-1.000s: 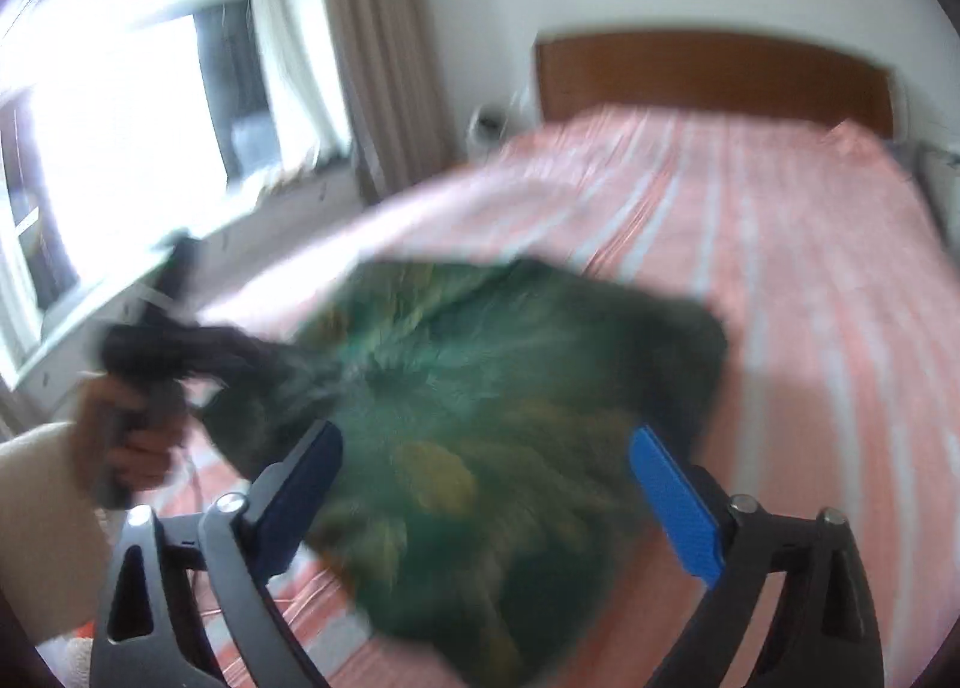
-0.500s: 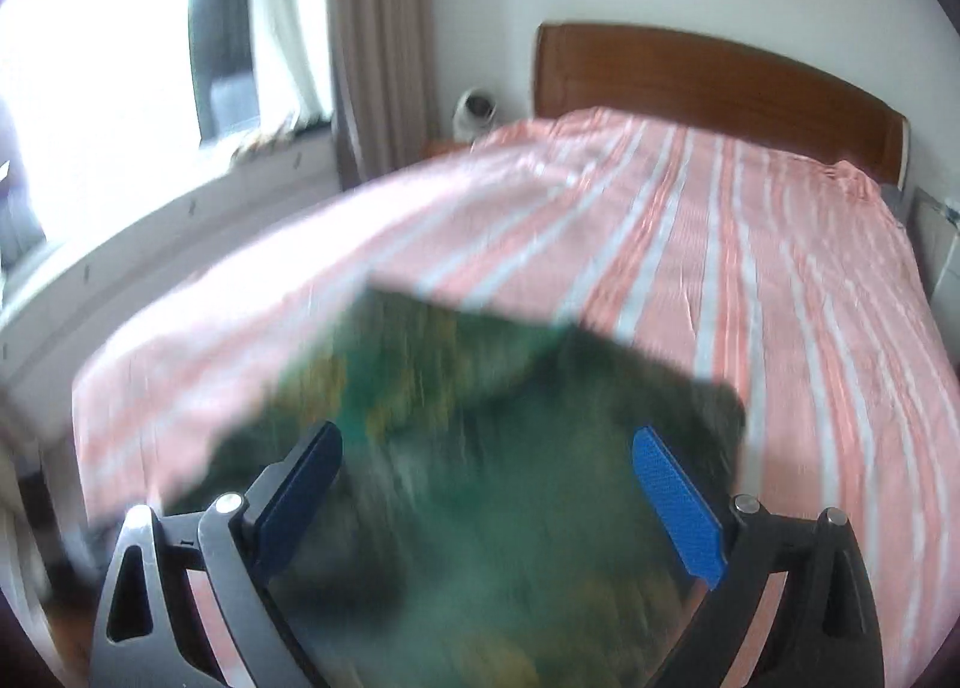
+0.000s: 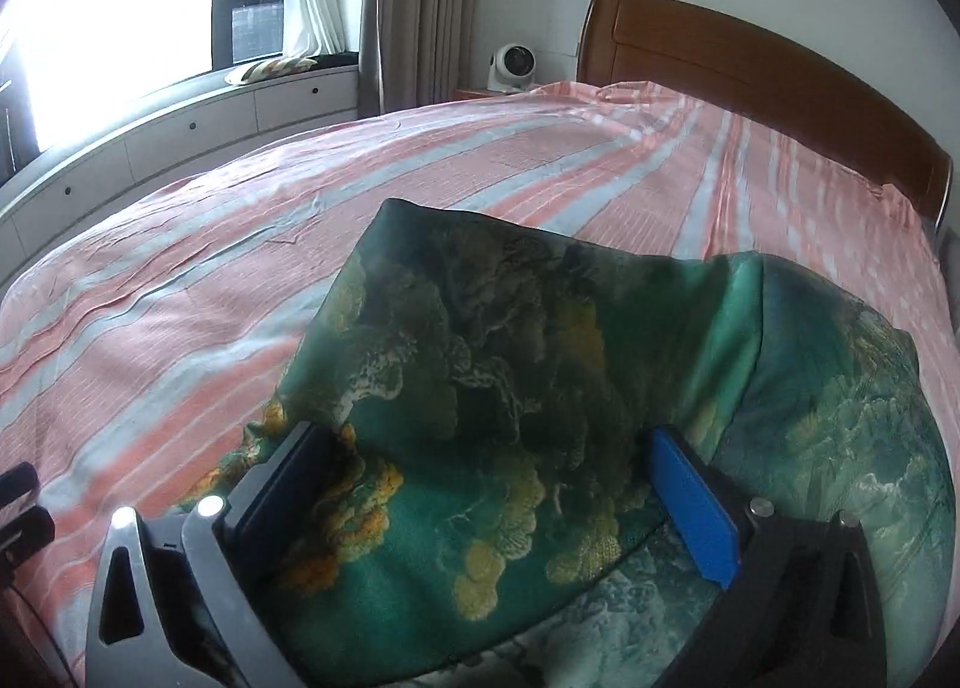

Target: Fold large clothes

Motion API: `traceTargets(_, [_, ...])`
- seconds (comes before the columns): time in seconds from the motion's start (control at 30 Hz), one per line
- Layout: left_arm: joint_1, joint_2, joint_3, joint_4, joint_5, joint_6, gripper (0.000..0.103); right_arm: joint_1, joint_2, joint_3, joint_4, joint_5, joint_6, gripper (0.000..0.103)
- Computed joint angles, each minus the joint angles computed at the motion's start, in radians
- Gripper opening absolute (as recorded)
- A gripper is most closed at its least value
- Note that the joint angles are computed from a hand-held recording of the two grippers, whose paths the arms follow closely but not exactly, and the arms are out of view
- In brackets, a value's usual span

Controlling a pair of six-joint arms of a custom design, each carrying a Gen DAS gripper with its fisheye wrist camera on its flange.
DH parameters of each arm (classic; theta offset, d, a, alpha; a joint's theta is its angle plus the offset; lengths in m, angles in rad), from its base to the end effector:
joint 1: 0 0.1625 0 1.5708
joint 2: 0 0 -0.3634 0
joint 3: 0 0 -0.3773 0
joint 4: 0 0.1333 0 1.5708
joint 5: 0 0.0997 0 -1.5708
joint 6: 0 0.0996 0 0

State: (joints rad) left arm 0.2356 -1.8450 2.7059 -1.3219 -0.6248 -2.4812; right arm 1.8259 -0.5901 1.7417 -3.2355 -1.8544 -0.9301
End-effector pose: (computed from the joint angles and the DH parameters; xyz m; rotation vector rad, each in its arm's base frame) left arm -0.0858 -0.2408 0.1110 -0.5496 2.0186 -1.3722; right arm 0.2507 -0.5436 -0.0143 1.4027 -2.2616 0.5326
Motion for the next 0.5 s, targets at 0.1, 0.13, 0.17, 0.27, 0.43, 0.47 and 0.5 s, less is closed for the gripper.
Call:
traceTargets(0.1, [0.035, 0.017, -0.003, -0.037, 0.021, 0.048, 0.095, -0.013, 0.003, -0.014, 0.023, 0.007, 0.009, 0.103])
traceTargets(0.13, [0.038, 0.024, -0.006, -0.040, 0.021, 0.056, 0.095, -0.009, 0.005, -0.017, 0.023, -0.001, 0.007, 0.103])
traceTargets(0.17, [0.047, 0.040, -0.011, -0.049, 0.025, 0.071, 0.095, -0.002, 0.007, -0.017, 0.019, -0.014, 0.007, 0.103])
traceTargets(0.27, [0.050, 0.065, -0.019, -0.057, 0.021, 0.083, 0.095, 0.030, -0.016, -0.009, 0.053, -0.059, 0.044, 0.103])
traceTargets(0.43, [0.013, 0.053, -0.009, -0.028, -0.006, 0.043, 0.095, 0.095, -0.148, 0.015, 0.178, -0.049, 0.117, 0.102])
traceTargets(0.47, [0.005, 0.043, -0.005, -0.022, -0.011, 0.034, 0.095, 0.102, -0.192, 0.044, 0.165, -0.019, 0.122, 0.102])
traceTargets(0.5, [-0.001, 0.031, -0.001, -0.015, -0.014, 0.025, 0.095, 0.108, -0.240, 0.081, 0.146, 0.008, 0.123, 0.102])
